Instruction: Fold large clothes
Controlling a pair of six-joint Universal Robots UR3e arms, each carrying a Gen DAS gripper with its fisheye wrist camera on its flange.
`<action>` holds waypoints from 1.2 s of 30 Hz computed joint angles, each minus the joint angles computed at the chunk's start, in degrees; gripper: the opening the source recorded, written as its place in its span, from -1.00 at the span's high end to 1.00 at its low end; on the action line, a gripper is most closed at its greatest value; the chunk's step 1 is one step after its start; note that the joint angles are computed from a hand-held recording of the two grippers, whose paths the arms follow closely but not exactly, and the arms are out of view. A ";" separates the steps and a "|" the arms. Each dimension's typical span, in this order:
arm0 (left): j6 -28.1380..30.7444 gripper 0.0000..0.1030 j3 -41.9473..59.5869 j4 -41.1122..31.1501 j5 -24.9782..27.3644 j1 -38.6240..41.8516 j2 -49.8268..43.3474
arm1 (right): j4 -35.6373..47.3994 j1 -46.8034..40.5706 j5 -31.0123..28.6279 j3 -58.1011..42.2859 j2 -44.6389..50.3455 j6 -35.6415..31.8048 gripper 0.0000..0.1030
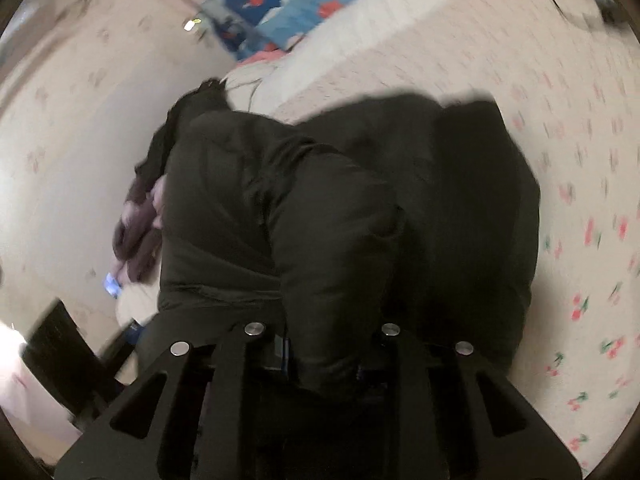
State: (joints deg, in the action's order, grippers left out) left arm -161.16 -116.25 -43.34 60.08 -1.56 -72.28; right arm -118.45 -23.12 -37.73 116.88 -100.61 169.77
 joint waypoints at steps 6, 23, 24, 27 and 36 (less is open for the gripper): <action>3.39 -0.75 0.70 -7.64 -1.26 0.98 3.21 | 4.66 -5.00 -1.41 3.27 -8.30 -2.70 0.54; 11.15 -0.86 5.87 -38.06 -24.89 22.94 -12.02 | -28.36 -0.42 -6.33 17.73 -2.89 13.62 0.12; 12.98 -0.79 5.98 -38.35 -25.41 22.73 -10.24 | -33.20 0.52 -5.34 18.37 -0.36 16.09 0.06; 20.92 -0.61 9.29 -45.22 -24.49 25.50 -5.51 | -48.08 8.72 -5.24 13.61 10.91 29.05 0.03; 47.57 -0.62 26.50 -76.91 -10.75 59.92 -8.63 | -34.41 38.95 -10.96 -37.53 44.90 35.56 0.02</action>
State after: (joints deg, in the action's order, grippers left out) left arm -113.58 -89.75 -120.26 49.33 58.35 -80.91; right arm -152.86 15.83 -48.70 79.35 -55.70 205.33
